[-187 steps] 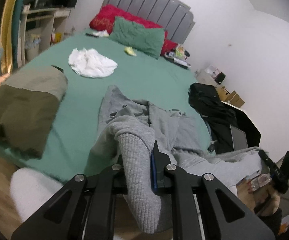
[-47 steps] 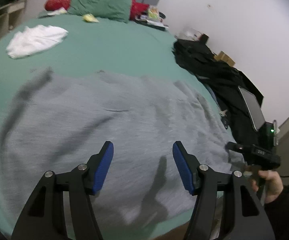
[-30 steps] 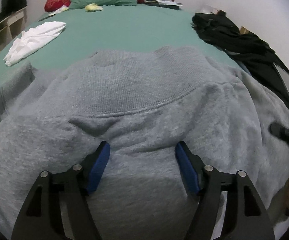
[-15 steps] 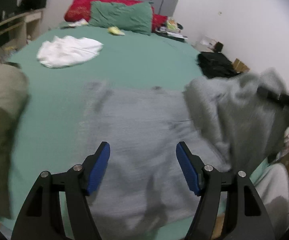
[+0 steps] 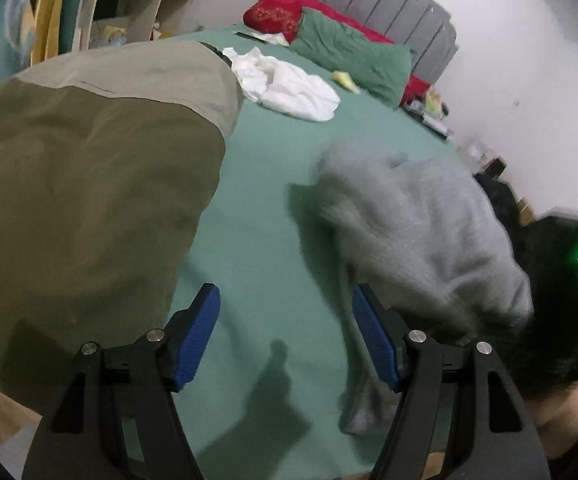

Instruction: Fold large clothes

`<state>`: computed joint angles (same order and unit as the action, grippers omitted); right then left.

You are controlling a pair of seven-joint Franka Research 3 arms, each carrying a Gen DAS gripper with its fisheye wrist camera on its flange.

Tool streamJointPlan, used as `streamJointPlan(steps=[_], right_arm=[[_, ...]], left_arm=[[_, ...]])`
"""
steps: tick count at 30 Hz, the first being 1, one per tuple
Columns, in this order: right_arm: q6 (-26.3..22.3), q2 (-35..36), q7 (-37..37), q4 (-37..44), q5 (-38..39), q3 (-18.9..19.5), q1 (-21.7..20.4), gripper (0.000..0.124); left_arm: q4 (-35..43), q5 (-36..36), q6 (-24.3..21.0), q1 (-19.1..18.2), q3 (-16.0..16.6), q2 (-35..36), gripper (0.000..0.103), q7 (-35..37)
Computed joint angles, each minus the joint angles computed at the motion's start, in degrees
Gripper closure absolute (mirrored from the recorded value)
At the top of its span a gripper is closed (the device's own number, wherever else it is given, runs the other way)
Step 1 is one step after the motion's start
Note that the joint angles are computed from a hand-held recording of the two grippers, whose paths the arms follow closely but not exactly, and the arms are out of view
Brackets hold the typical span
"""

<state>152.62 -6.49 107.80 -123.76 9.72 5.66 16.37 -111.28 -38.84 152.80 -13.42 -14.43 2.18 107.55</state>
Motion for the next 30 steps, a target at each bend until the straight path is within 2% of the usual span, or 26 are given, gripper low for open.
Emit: streamJointPlan(steps=[1,2,3,5,7,9,12,14,15,17,18,19,21,25,27,29,30], right_arm=[[0.67,-0.13,1.41,-0.05,-3.08,1.32,-0.86,0.088],[1.80,-0.56,-0.33,-0.48,-2.13,0.65,0.17,0.063],[3.02,-1.48,-5.06,-1.10,2.83,-0.44,1.74,0.041],[3.07,-3.34,-8.22,-1.53,4.71,-0.37,2.05,0.030],[3.14,-7.07,-9.62,-3.55,4.37,-0.15,1.81,0.030],[4.10,-11.28,-11.57,-6.63,7.32,-1.19,2.13,0.030],[5.97,-19.12,-7.23,-12.34,6.20,-0.34,-0.78,0.030],[7.75,-23.28,-4.15,-15.21,3.96,2.20,-5.06,0.030],[7.84,-25.67,-1.28,-16.91,1.36,4.07,-8.66,0.030],[5.56,-28.44,3.18,-18.64,-3.27,6.77,-14.42,0.030],[3.86,-29.17,5.02,-19.41,-4.61,7.04,-16.17,0.030],[3.41,-29.51,6.11,-20.46,-4.70,6.28,-16.37,0.030],[6.44,-29.27,6.34,-23.27,-2.66,3.64,-14.25,0.030],[10.28,-26.56,3.81,-26.93,-1.30,2.02,-11.08,0.030],[12.02,-24.81,1.84,-28.38,-0.29,1.31,-9.16,0.029],[9.67,-24.43,0.32,-28.70,-1.88,2.18,-9.66,0.027],[9.30,-24.41,-1.18,-28.97,-1.62,1.36,-8.66,0.027]], left_arm=[[-0.56,-1.18,0.37,0.01,-0.10,-0.44,0.031,0.83],[-0.96,-1.51,1.05,-0.12,-0.14,-0.80,0.031,1.30],[-0.73,-1.27,1.20,-0.29,-0.12,-0.59,0.031,1.26],[-0.01,-3.92,-0.36,-0.41,-0.23,-0.61,0.031,3.13],[1.85,-6.19,-1.72,-0.60,-0.52,0.16,0.031,4.55],[4.13,-7.13,-2.13,-1.05,-1.15,1.05,0.031,5.03],[7.12,-8.34,-2.46,-1.93,-2.32,1.99,0.031,5.76],[9.60,-9.09,-3.02,-2.77,-3.46,2.99,0.031,6.93],[10.71,-8.67,-3.51,-3.34,-4.07,3.59,0.031,7.75],[11.78,-3.72,-6.01,-4.41,-4.55,4.29,0.031,6.76],[13.06,2.12,-8.68,-5.40,-4.50,5.47,0.031,4.17],[13.11,5.25,-10.01,-5.74,-4.47,5.81,0.031,2.74],[13.35,14.90,-13.05,-7.11,-4.01,7.39,0.031,-2.46],[7.67,25.83,-10.00,-7.30,-3.26,6.01,0.031,-5.73],[8.07,23.96,-12.84,-5.72,-3.27,5.98,0.031,-6.13],[8.67,22.42,-14.50,-4.50,-3.15,5.65,0.031,-5.79],[8.25,21.99,-13.69,-4.15,-3.17,4.83,0.031,-5.09]])
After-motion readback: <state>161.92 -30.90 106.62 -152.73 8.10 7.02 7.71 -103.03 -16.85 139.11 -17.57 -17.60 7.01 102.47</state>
